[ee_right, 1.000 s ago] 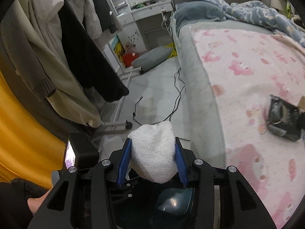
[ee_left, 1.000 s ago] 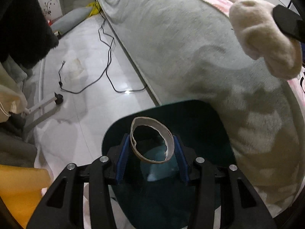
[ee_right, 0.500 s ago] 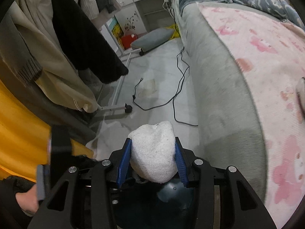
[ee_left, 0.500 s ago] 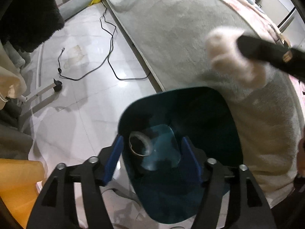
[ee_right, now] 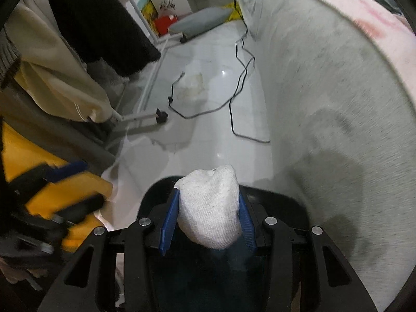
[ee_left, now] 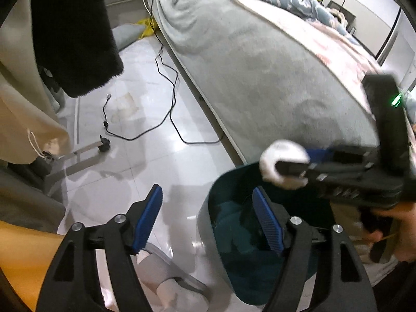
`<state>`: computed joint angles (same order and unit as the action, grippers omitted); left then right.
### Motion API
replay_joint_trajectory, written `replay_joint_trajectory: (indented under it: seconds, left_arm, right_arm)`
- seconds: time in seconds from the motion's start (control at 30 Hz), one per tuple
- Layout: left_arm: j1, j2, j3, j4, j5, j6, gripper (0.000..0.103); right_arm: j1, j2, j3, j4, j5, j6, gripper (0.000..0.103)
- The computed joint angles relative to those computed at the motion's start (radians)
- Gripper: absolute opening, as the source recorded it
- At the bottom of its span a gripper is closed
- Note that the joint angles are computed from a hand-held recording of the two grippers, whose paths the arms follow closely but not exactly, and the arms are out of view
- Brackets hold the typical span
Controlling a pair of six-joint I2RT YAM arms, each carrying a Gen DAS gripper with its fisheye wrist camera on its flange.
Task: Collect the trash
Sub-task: 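Carry both items to the teal bin and open both tools to drop them, then move both tools back over the bed toward the remaining trash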
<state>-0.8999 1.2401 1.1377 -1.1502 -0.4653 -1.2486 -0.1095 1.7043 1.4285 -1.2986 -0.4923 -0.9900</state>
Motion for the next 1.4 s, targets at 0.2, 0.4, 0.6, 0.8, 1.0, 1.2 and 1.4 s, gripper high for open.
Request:
replay_joint_trajectory:
  seconds: [0.2, 0.4, 0.6, 0.8, 1.0, 1.2, 1.4]
  left_arm:
    - [-0.02, -0.037, 0.042, -0.071, -0.086, -0.009, 0.066]
    - [-0.038, -0.039, 0.116, -0.131, -0.164, -0.014, 0.061]
    - [-0.061, -0.009, 0.238, -0.182, -0.244, 0.006, 0.058]
    - [-0.086, 0.052, 0.347, -0.237, -0.307, 0.021, 0.058]
    - [-0.067, 0.083, 0.439, -0.219, -0.293, 0.029, 0.058]
    - [-0.081, 0.183, 0.604, -0.294, -0.342, 0.02, 0.066]
    - [-0.092, 0.271, 0.738, -0.341, -0.359, 0.021, 0.071]
  right_arm:
    - [0.032, -0.019, -0.092, 0.076, 0.069, 0.002, 0.045]
    - [0.059, -0.028, -0.195, 0.157, 0.15, -0.009, 0.045]
    - [0.056, -0.045, -0.292, 0.219, 0.237, -0.052, 0.046]
    - [0.053, -0.068, -0.323, 0.216, 0.257, -0.081, 0.052]
    - [0.026, -0.106, -0.335, 0.186, 0.256, -0.13, 0.07]
    - [-0.013, -0.16, -0.28, 0.079, 0.215, -0.211, 0.071]
    - [-0.077, -0.149, -0.077, -0.129, 0.082, -0.287, 0.072]
